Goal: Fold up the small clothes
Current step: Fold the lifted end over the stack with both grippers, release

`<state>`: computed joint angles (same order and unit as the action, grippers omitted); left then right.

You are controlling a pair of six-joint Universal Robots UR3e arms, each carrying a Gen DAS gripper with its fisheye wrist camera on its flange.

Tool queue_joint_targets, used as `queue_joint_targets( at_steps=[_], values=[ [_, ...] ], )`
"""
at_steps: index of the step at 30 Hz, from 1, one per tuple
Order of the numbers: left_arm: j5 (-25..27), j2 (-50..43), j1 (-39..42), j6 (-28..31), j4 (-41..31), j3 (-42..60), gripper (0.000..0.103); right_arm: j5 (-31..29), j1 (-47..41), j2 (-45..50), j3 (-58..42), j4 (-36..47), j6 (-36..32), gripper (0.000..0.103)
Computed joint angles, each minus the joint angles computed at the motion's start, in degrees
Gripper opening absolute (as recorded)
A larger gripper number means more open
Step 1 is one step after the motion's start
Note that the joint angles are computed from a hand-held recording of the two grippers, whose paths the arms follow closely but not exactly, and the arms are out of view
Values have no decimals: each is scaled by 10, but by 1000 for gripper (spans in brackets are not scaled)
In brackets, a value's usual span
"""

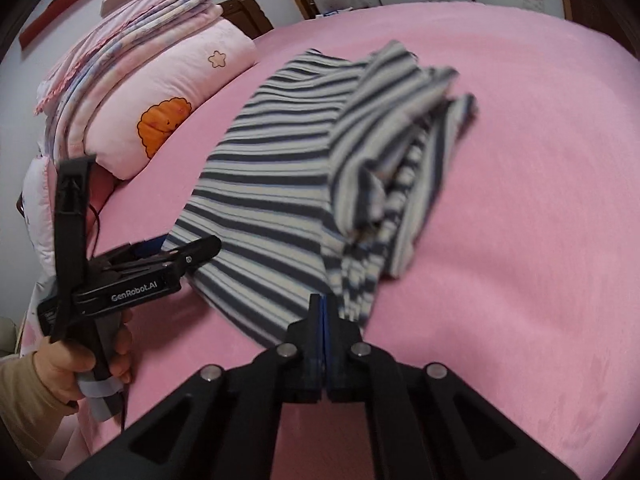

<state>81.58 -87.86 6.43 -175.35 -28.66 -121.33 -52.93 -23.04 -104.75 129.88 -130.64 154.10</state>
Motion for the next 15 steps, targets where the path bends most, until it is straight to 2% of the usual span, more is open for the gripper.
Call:
queue_joint_targets(
  at_steps=[5, 9, 13, 15],
  values=[
    [37, 11, -24, -10, -5, 0, 81, -5, 5, -28, 16, -6, 19, 0],
    [43, 55, -30, -23, -61, 6, 89, 9, -22, -97, 15, 65, -1, 0],
    [50, 110, -50, -43, -114, 9, 93, 25, -80, -205, -2, 210, -62, 0],
    [46, 146, -61, -56, -152, 12, 96, 40, -128, -268, -24, 319, -113, 0]
  ],
)
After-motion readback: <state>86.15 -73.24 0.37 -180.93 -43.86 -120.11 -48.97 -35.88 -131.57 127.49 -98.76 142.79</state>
